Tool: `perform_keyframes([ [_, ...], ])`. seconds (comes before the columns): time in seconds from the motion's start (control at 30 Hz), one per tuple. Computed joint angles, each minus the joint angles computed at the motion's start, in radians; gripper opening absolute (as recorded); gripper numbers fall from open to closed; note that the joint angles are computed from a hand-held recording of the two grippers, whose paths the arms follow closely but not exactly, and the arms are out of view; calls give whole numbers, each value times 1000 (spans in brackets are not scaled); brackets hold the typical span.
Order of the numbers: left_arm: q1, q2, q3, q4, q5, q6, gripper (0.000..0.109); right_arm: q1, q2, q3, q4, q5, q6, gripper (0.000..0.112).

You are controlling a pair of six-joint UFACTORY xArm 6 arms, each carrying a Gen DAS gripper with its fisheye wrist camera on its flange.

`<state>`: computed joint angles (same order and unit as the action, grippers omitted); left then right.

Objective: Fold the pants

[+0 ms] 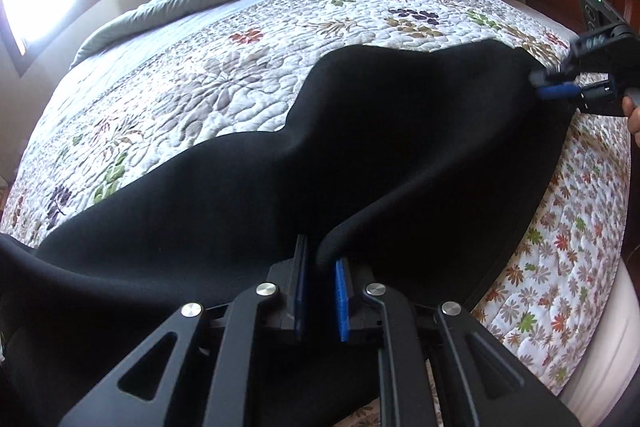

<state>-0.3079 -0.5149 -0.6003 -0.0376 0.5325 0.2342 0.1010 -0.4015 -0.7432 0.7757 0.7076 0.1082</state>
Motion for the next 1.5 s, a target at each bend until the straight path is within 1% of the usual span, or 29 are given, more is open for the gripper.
perform_keyframes([
  [0.03, 2, 2, -8, -8, 10, -1, 12, -2, -1, 0, 30, -14, -3, 0],
  [0.07, 4, 0, -15, -19, 20, -6, 12, 0, -6, -4, 28, -28, -2, 0],
  [0.13, 7, -14, -18, -33, 26, -15, 12, 9, -37, -6, -74, -67, 52, 0],
  [0.17, 7, -28, -16, -31, 28, -26, 12, 13, -58, -11, -148, -76, 97, 0],
  [0.2, 4, -40, -13, -25, 26, -36, 12, 12, -73, -14, -187, -81, 117, 0],
  [0.23, 1, -48, -11, -16, 26, -43, 12, 6, -89, -15, -213, -71, 137, 0],
  [0.27, -2, -50, -11, -3, 30, -49, 12, -3, -96, -16, -204, -54, 132, 0],
  [0.3, -3, -49, -10, 0, 32, -50, 12, -10, -100, -20, -170, -21, 114, 7],
  [0.37, -2, -37, -12, -3, 38, -52, 12, -16, -90, -21, -119, 26, 95, 30],
  [0.4, 0, -29, -14, -4, 42, -50, 12, -21, -87, -20, -92, 46, 78, 47],
  [0.43, 1, -24, -13, -1, 42, -52, 12, -11, -81, -11, -57, 54, 52, 48],
  [0.5, -1, -12, -12, 6, 38, -63, 13, 23, -62, -5, -42, 57, 47, 49],
  [0.6, 0, -10, -3, -12, 28, -57, 14, 54, -23, -7, 7, 49, 56, 58],
  [0.7, 12, -5, -8, -63, 36, -32, 14, 71, 17, -11, 36, 2, 78, 58],
  [0.77, 19, -3, -11, -89, 43, -20, 14, 62, 48, -34, 80, -21, 62, 50],
  [0.8, 21, -1, -14, -95, 46, -17, 14, 55, 61, -41, 88, -28, 46, 30],
  [0.83, 22, 0, -16, -101, 49, -15, 14, 46, 74, -56, 85, -25, 35, 6],
  [0.87, 25, 0, -20, -114, 55, -11, 15, 38, 89, -75, 111, -17, 4, 5],
  [0.93, 31, -11, -26, -153, 65, -4, 15, 26, 93, -100, 141, -3, -36, 5],
  [1.0, 25, -47, -18, -172, 61, 4, 15, 41, 59, -99, 88, -43, -28, 5],
  [1.1, -18, -103, -4, -106, 52, -53, 15, 63, -6, -83, -67, -89, 67, 4],
  [1.13, -36, -119, 4, -80, 52, -75, 15, 68, -33, -64, -157, -92, 131, 4],
  [1.23, -96, -126, 43, 0, 56, -135, 16, 56, -59, -15, -280, -72, 220, 5],
  [1.3, -113, -102, 59, 12, 66, -158, 16, 39, -27, 3, -292, -49, 245, 6],
  [1.37, -120, -99, 96, 41, 13, -187, 16, 49, -28, 38, -267, -77, 252, 5],
  [1.4, -120, -101, 102, 48, 3, -187, 16, 52, -47, 47, -305, -78, 283, 11],
  [1.43, -119, -102, 100, 35, 4, -181, 16, 59, -65, 39, -385, -61, 350, 21],
  [1.47, -112, -97, 93, 0, 12, -166, 16, 63, -83, 25, -489, -30, 428, 24],
  [1.5, -106, -93, 88, -17, 16, -155, 16, 67, -102, 11, -594, 7, 500, 31],
])
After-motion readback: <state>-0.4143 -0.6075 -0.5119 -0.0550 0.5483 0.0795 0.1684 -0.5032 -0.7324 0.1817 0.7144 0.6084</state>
